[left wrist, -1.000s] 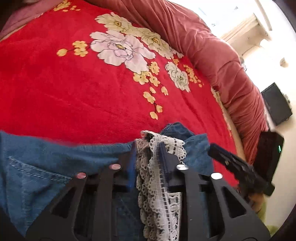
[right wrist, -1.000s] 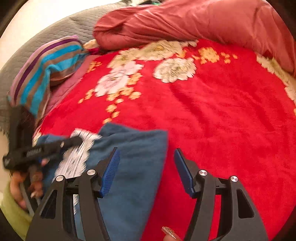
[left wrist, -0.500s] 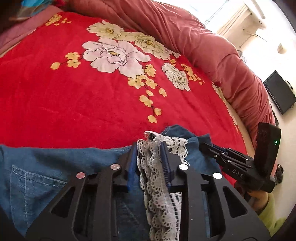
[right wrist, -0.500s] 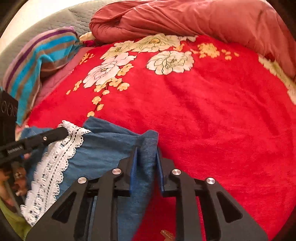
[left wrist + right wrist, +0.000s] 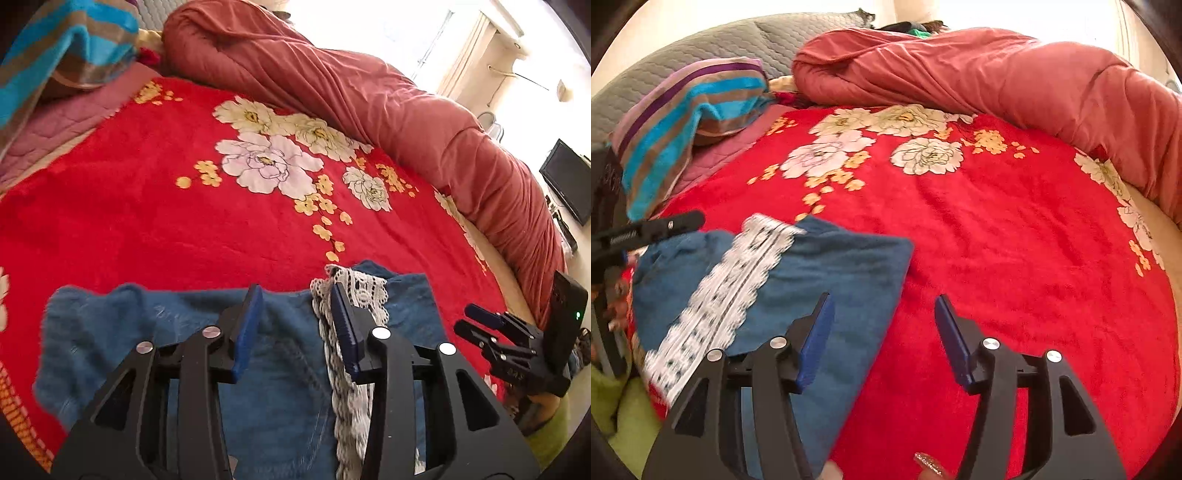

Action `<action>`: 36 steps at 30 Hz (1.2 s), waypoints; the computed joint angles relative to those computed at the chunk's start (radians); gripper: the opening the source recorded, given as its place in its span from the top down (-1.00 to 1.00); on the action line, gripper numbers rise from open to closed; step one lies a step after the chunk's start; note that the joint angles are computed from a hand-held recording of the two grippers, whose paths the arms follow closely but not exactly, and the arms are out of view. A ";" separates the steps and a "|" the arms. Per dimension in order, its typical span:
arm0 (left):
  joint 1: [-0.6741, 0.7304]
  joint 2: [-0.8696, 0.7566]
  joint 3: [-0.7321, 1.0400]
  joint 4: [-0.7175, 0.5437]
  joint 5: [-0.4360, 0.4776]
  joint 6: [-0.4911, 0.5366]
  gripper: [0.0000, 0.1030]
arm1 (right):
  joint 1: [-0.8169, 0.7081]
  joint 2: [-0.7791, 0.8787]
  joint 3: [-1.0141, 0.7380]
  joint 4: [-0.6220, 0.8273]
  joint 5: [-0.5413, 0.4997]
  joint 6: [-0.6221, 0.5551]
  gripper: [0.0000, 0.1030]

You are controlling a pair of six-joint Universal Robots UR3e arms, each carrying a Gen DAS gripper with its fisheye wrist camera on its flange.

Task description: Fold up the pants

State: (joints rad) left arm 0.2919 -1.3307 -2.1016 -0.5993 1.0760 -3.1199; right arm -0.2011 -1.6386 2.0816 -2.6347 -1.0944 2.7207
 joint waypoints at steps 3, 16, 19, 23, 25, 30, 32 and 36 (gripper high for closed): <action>0.024 0.095 -0.035 -0.079 -0.009 0.040 0.36 | -0.019 -0.094 0.048 0.071 0.031 -0.049 -0.07; 0.275 0.552 -0.117 -0.849 -0.236 0.346 0.36 | -0.036 -0.404 0.204 0.307 0.115 -0.214 -0.07; 0.237 0.559 -0.122 -0.881 -0.245 0.333 0.34 | -0.034 -0.441 0.221 0.339 0.129 -0.240 -0.07; 0.033 0.427 -0.140 -0.625 -0.138 0.153 0.32 | -0.031 -0.463 0.239 0.358 0.138 -0.256 -0.07; -0.040 0.356 -0.147 -0.512 -0.090 0.085 0.40 | -0.032 -0.467 0.248 0.362 0.141 -0.261 -0.07; -0.197 0.279 -0.127 -0.386 0.050 0.042 0.88 | -0.028 -0.476 0.268 0.370 0.127 -0.270 -0.07; -0.184 0.315 -0.135 -0.416 0.063 0.065 0.87 | -0.055 -0.512 0.273 0.406 0.134 -0.290 -0.07; -0.112 0.376 -0.172 -0.477 0.018 0.103 0.85 | -0.132 -0.613 0.270 0.506 0.189 -0.349 -0.05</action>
